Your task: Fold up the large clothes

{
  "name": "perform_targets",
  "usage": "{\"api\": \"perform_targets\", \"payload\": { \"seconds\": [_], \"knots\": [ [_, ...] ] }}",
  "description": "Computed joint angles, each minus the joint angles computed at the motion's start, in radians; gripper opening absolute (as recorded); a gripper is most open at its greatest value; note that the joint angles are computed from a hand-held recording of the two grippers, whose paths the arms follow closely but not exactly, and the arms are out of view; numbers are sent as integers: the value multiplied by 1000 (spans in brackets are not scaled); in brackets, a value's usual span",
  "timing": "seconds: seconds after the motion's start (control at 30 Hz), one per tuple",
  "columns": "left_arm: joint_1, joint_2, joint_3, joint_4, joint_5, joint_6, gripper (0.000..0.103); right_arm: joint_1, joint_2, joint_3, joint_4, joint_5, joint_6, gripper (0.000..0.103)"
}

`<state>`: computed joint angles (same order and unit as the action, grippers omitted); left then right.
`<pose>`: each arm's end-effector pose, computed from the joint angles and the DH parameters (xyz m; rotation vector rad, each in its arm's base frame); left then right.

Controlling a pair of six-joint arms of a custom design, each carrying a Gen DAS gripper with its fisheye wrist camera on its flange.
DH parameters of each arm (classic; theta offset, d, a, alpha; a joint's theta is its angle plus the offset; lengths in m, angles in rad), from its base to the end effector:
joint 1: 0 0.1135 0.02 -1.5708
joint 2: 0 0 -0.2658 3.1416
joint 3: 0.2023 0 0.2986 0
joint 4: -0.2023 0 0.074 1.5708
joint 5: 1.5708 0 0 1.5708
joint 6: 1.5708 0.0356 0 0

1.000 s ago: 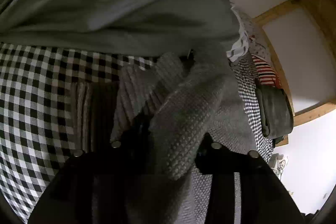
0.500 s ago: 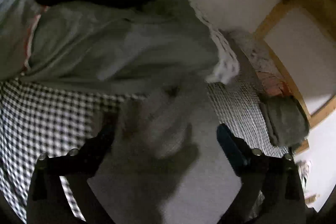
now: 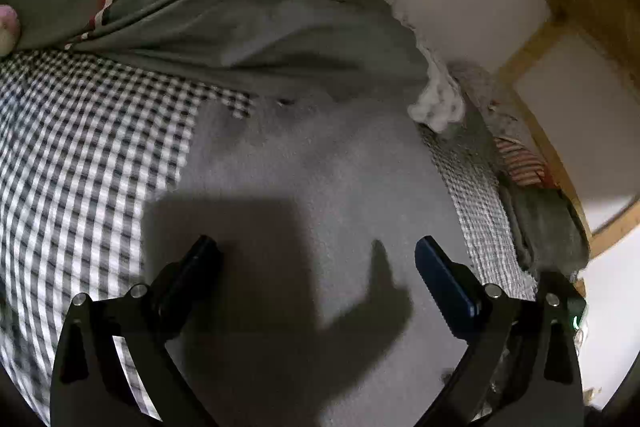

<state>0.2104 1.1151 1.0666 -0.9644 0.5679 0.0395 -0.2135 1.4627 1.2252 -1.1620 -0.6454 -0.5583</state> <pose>0.2516 0.0341 0.3097 -0.0051 2.4633 -0.6232 0.3048 -0.0442 0.2663 -0.5295 2.5974 0.7352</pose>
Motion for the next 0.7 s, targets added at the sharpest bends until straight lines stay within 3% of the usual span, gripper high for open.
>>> {"api": "perform_targets", "payload": {
  "seconds": [0.07,0.13,0.27,0.4,0.5,0.53,0.7],
  "knots": [
    [-27,-13,-66,22,-119,53,98,7,4,-4,2,-1,0,96],
    [-4,-11,-109,76,-89,47,98,10,-7,-7,-4,10,1,96],
    [-54,-2,-99,95,-155,15,98,60,2,32,-2,33,51,96],
    [-70,1,-101,111,-162,-7,98,41,-23,5,-2,28,49,96],
    [-86,-126,-145,69,-191,-63,98,-4,-48,-27,-11,-7,31,96],
    [-65,-177,-156,40,-181,-77,98,-28,-46,-35,-27,-29,15,96],
    [203,-430,-245,-145,147,-76,98,-127,27,16,-162,-147,-57,96]
  ]
}}
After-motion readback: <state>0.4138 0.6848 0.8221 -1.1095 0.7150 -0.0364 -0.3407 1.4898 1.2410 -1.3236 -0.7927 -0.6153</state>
